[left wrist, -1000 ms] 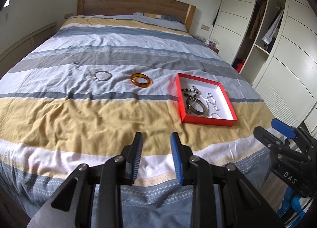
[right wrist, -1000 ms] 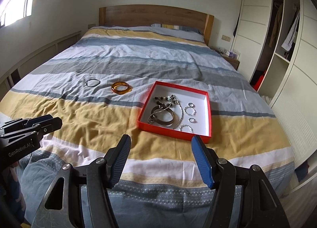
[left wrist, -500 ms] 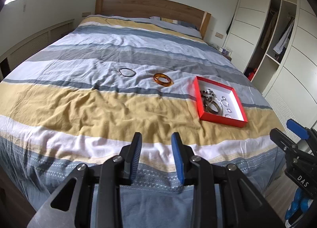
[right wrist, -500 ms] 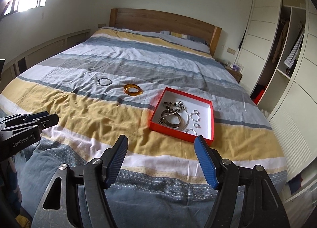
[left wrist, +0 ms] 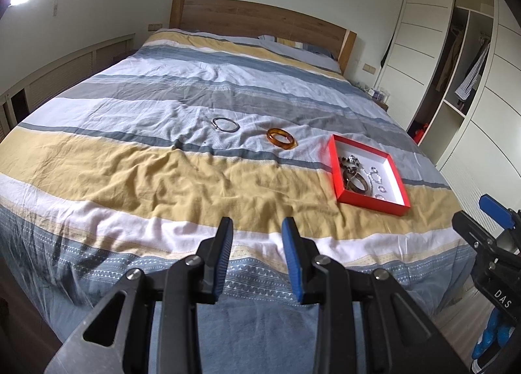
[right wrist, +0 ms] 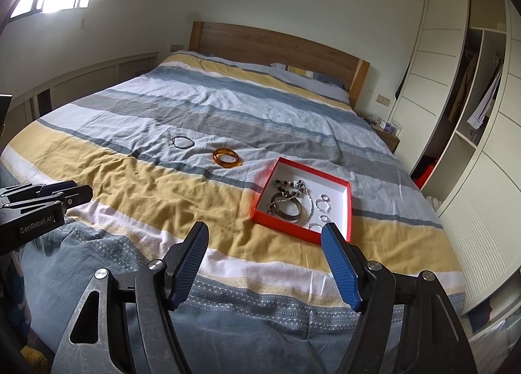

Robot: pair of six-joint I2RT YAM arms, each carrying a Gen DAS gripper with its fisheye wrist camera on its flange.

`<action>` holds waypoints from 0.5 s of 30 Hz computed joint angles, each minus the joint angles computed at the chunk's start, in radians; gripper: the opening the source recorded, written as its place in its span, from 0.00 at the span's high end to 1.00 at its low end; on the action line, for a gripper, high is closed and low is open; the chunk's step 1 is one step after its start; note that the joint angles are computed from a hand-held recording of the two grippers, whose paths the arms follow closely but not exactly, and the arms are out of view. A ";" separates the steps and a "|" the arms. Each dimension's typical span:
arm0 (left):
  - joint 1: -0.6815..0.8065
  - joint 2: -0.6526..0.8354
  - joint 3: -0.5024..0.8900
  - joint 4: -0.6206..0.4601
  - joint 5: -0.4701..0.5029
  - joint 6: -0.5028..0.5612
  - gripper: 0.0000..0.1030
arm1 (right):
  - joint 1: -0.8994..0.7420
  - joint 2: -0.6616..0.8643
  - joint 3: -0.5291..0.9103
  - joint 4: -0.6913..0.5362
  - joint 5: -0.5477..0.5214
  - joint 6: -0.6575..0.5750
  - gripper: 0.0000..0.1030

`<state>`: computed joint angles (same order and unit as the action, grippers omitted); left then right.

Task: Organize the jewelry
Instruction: 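Lift both tools out of the box and move back over the bed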

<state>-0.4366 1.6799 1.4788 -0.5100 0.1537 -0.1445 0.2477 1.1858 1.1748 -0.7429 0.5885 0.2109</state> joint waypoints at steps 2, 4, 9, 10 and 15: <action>0.003 -0.001 0.001 0.001 0.001 0.000 0.71 | 0.012 0.000 0.005 -0.003 0.014 0.001 0.31; 0.006 0.002 0.002 0.003 -0.001 0.001 0.71 | 0.016 0.000 0.008 -0.006 0.020 0.001 0.30; 0.025 0.048 0.034 -0.002 -0.010 0.007 0.71 | -0.001 0.012 0.019 -0.009 -0.007 -0.001 0.30; 0.034 0.063 0.047 -0.006 -0.004 0.006 0.71 | -0.013 0.016 0.020 -0.002 -0.023 -0.006 0.30; 0.070 0.171 0.145 -0.043 0.003 0.018 0.71 | -0.094 0.084 0.046 0.055 -0.128 -0.039 0.30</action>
